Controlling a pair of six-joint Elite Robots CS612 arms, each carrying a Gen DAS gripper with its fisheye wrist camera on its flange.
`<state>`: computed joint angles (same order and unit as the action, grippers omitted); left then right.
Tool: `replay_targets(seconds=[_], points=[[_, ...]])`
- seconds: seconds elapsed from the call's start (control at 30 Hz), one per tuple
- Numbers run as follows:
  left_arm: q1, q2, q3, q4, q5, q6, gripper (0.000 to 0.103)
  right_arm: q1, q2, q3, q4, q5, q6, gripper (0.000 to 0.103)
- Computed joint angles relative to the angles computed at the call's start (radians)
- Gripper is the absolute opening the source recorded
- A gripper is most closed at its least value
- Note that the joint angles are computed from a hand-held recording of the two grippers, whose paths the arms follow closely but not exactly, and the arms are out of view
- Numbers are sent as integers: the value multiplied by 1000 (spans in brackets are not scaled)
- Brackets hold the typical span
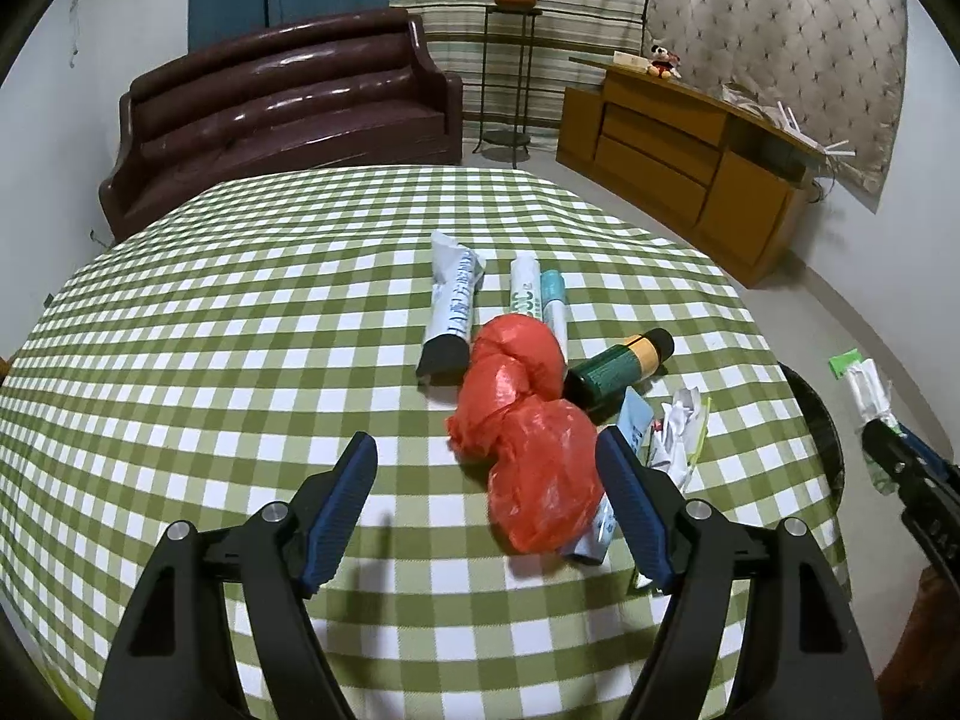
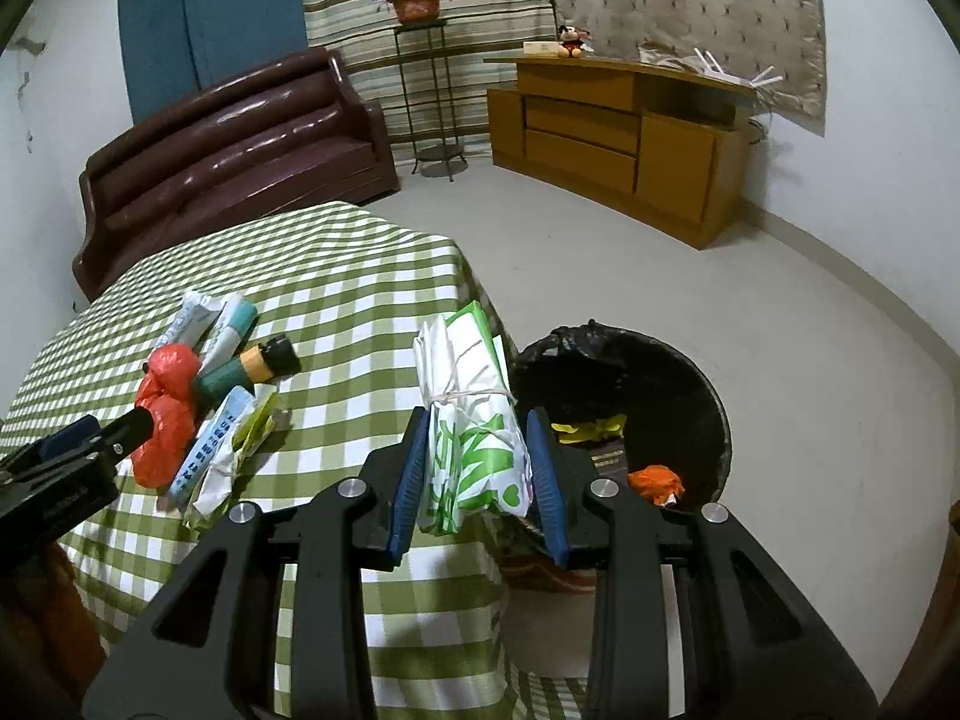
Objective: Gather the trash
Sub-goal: 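Grasp the white-green plastic bag with the right gripper while the left grasps the red bag, then carry both bags over the black bin and open both grippers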
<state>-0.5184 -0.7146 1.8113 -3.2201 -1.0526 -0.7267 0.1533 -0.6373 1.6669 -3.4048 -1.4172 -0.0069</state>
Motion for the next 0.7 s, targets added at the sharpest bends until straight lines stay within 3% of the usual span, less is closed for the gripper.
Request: replay_targets(seconds=[0.13,0.3,0.4,0.7], points=[[0,13,-22,5,1,38,64,2,2,-4,4,2,5,32],[6,25,-35,8,-44,59,32,3,5,-7,9,2,6,32],[5,32,-33,-16,-52,69,22,3,6,-3,5,2,5,32],[5,23,14,-89,-48,75,15,7,9,-2,5,-3,-5,32]])
